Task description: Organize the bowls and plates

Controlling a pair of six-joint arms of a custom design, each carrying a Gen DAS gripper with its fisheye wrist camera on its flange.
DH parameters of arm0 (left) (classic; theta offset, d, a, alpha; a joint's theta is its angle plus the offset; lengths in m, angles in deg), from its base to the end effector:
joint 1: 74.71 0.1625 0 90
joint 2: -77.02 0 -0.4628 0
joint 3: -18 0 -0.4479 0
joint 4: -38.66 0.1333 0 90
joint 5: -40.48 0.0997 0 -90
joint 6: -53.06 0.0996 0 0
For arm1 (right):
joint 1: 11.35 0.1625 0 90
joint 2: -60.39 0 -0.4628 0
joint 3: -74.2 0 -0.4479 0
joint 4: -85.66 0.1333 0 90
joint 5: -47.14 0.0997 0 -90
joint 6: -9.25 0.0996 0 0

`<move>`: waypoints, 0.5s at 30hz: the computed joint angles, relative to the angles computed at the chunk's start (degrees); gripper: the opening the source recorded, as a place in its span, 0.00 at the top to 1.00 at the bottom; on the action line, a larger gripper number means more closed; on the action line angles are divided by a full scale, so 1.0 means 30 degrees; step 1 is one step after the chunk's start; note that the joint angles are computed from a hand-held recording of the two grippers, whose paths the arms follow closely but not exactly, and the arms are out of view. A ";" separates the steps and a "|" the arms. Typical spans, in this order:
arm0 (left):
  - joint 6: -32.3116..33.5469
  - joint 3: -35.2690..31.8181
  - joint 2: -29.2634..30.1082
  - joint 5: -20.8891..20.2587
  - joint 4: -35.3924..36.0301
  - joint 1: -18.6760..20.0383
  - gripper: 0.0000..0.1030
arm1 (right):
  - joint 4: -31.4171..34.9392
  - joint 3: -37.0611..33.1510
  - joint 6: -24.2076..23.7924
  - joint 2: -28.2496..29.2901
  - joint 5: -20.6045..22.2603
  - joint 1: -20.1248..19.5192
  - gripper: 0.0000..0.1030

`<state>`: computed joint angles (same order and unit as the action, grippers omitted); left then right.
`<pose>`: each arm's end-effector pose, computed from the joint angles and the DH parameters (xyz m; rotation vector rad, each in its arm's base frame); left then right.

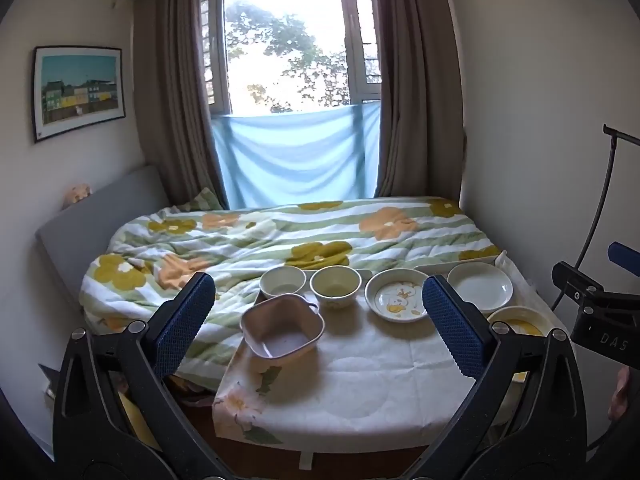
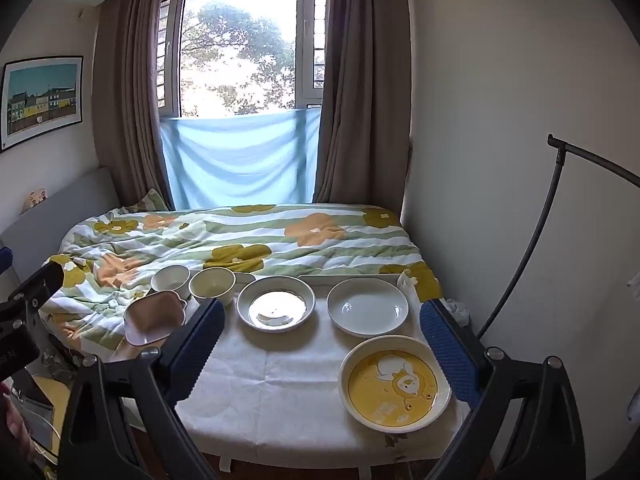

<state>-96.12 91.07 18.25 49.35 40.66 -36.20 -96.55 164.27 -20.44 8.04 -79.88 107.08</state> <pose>-0.3727 -0.5927 0.3476 0.2655 1.7822 -1.3511 0.4261 -0.6331 0.2899 0.7547 -2.1575 1.1515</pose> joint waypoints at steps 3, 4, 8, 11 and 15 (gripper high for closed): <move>-0.0160 -0.0048 0.0039 -0.0004 0.0176 0.0010 0.00 | 0.0092 -0.0098 -0.0026 0.0067 0.0075 -0.0021 0.05; -0.0485 -0.0166 0.0102 -0.0044 0.0541 0.0002 0.00 | 0.0112 -0.0136 -0.0026 0.0098 0.0082 -0.0002 0.05; -0.0905 -0.0513 0.0353 -0.0310 0.1121 -0.0016 0.00 | 0.0102 -0.0157 -0.0060 0.0113 0.0008 0.0032 0.05; -0.0862 -0.0602 0.0407 -0.0307 0.1108 0.0010 0.00 | 0.0107 -0.0175 -0.0059 0.0139 -0.0034 0.0057 0.05; -0.1442 -0.0713 0.0518 -0.0310 0.1673 0.0020 0.00 | 0.0137 -0.0159 -0.0045 0.0125 -0.0024 0.0052 0.05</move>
<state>-100.44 88.93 19.80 48.42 45.68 -36.14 -96.14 163.79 -20.58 8.41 -79.95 107.23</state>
